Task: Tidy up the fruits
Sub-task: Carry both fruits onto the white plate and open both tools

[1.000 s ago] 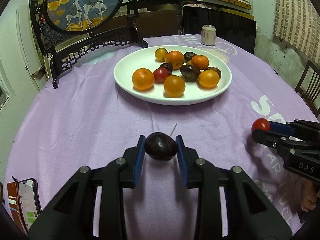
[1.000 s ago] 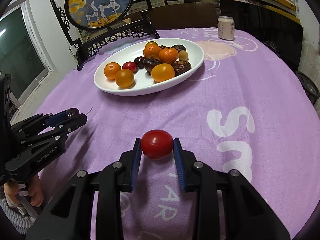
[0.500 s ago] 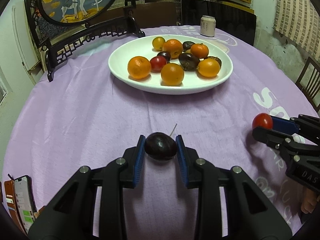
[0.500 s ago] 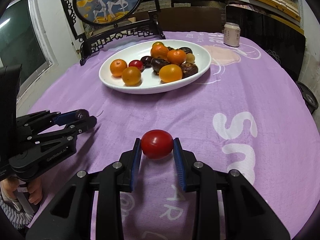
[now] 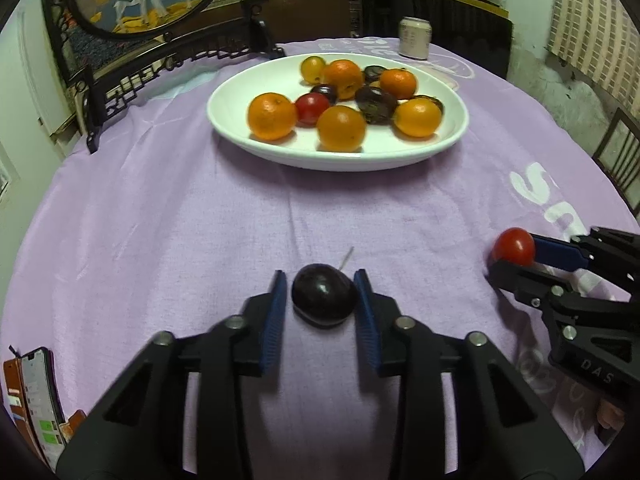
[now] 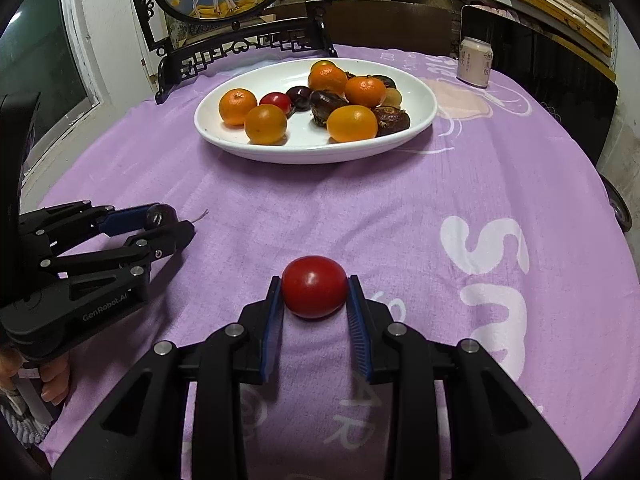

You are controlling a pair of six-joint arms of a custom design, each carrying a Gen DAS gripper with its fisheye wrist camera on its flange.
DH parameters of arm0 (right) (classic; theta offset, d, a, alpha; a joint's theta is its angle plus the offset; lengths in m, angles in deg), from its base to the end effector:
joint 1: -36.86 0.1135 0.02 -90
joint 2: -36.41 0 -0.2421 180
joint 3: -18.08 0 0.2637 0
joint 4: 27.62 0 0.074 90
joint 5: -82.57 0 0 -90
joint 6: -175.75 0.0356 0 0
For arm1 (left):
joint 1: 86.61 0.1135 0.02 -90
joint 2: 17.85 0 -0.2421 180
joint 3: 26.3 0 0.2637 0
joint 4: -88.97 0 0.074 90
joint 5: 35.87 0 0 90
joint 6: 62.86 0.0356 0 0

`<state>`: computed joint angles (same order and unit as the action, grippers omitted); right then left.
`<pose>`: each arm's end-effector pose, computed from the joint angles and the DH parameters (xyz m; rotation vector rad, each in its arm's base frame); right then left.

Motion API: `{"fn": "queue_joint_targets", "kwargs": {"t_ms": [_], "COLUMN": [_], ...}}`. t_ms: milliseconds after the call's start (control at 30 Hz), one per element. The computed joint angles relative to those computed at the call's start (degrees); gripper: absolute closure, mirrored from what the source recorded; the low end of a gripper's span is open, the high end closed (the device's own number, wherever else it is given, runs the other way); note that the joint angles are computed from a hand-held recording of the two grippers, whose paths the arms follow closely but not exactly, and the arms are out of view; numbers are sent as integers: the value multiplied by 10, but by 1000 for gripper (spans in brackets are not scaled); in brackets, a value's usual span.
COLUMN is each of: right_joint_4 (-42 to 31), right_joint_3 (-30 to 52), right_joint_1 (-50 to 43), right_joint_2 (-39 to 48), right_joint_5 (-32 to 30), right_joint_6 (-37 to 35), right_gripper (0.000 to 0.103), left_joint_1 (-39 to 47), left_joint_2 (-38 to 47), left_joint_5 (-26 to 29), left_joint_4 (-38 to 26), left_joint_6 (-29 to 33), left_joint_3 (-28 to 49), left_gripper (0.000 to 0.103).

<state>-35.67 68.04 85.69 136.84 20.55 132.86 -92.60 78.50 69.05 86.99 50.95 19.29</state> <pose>0.2013 0.2048 0.0583 0.1336 2.4226 0.1030 0.2767 -0.0383 0.0636 0.7360 2.3447 -0.1894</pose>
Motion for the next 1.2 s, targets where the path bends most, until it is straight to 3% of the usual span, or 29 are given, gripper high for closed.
{"fn": "queue_joint_targets", "kwargs": {"t_ms": [133,233,367,433,533,667,800,1067,1200], "right_joint_4": [18,-3,-57,-54,-42,-79,-144,-282,-328], "right_joint_3": [-39,-72,-38,-10,52,200,344,623,724], "right_joint_1": [12,-12,-74,-106,-161,-216,-240,-285,-284], "right_joint_2": [-59,-165,-254,-245,-179,-25,97,298,371], "right_joint_5": [37,38,32,3,-75,-165,-201,-264,-275], "right_joint_6": [2,-14,-76,-97,-120,-149,-172,-166,-166], "right_gripper": [71,71,71,71,71,71,71,70,67], "left_joint_1": [5,21,29,24,14,0,-10,-16,-21], "left_joint_2": [-63,-121,-110,-74,18,150,250,332,343], "left_joint_5": [11,31,45,43,41,26,8,-7,-11], "left_joint_4": [29,-10,-87,-105,-136,-179,-222,-234,-229], "left_joint_6": [6,-3,-49,-72,-109,-142,-146,-134,-133], "left_joint_3": [-44,-27,94,155,264,399,500,566,572], "left_gripper": [72,72,72,72,72,72,72,72,60]}}
